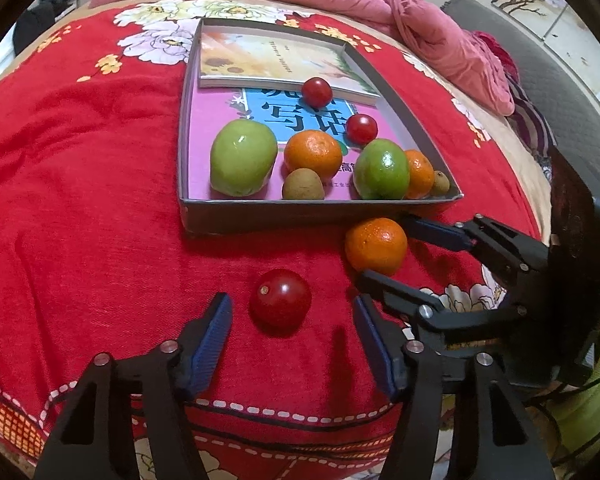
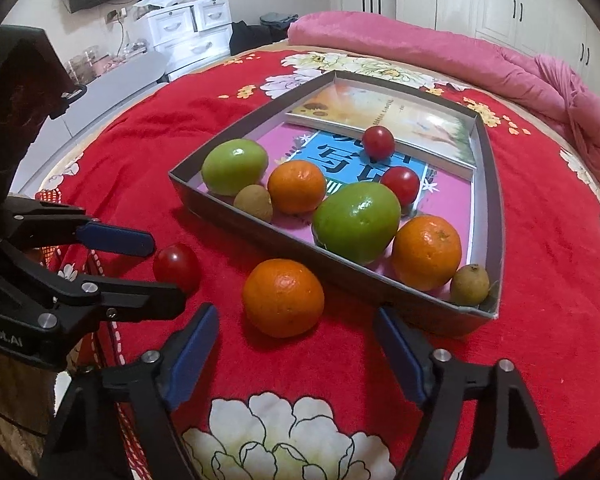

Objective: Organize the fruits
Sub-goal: 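Grasp the red tomato with the left tool while the right tool grasps the mandarin orange, then lift and carry the tomato and orange over the tray with both tools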

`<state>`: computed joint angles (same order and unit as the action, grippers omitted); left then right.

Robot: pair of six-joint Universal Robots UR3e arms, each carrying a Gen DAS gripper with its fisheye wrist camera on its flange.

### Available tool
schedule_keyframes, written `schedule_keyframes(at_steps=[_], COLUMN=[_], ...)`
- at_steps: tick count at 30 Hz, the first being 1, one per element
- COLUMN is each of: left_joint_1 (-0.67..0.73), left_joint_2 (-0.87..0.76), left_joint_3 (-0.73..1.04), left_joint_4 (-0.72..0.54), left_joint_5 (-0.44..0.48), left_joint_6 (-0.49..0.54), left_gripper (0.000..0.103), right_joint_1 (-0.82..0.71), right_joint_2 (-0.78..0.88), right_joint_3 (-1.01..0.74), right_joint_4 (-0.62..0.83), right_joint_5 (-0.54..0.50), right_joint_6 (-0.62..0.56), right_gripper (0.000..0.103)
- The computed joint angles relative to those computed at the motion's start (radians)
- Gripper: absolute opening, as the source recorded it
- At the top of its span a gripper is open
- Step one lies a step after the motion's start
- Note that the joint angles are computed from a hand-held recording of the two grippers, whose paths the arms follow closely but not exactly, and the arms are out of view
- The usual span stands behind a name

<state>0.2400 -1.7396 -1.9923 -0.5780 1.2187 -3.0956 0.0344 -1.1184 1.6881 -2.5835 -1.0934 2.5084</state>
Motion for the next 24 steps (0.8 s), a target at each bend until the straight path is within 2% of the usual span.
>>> schedule_keyframes(at_steps=[3,7,8,12,18,24], left_joint_1=[0.009,0.008,0.004,-0.005,-0.043,-0.009], left_joint_2=[-0.006,-0.022,-0.029,-0.054,-0.087,-0.048], left_joint_3=[0.0,0.008,0.014,0.028,0.045,-0.001], left_joint_4=[-0.002,0.001,0.0,0.006,0.046,0.115], left_joint_5=[-0.011,-0.011,-0.01,-0.009,0.045,-0.035], left_joint_6=[-0.001,0.005,0.005,0.002,0.0,-0.006], left_gripper=[0.059,0.049,0.049,0.047,0.032,0.032], right_joint_1=[0.004,0.004,0.001,-0.009,-0.052,-0.097], right_joint_2=[0.023,0.043,0.042,0.031,-0.009,-0.05], right_joint_3=[-0.019,-0.041,-0.045,-0.056,-0.054,-0.037], right_joint_4=[0.002,0.025,0.037,0.074,0.129,0.127], right_joint_5=[0.007,0.033,0.049,0.064,0.133,0.232], right_joint_6=[0.008,0.005,-0.006,-0.016,-0.02,-0.013], right_gripper=[0.06,0.048,0.041,0.041,0.041,0.041])
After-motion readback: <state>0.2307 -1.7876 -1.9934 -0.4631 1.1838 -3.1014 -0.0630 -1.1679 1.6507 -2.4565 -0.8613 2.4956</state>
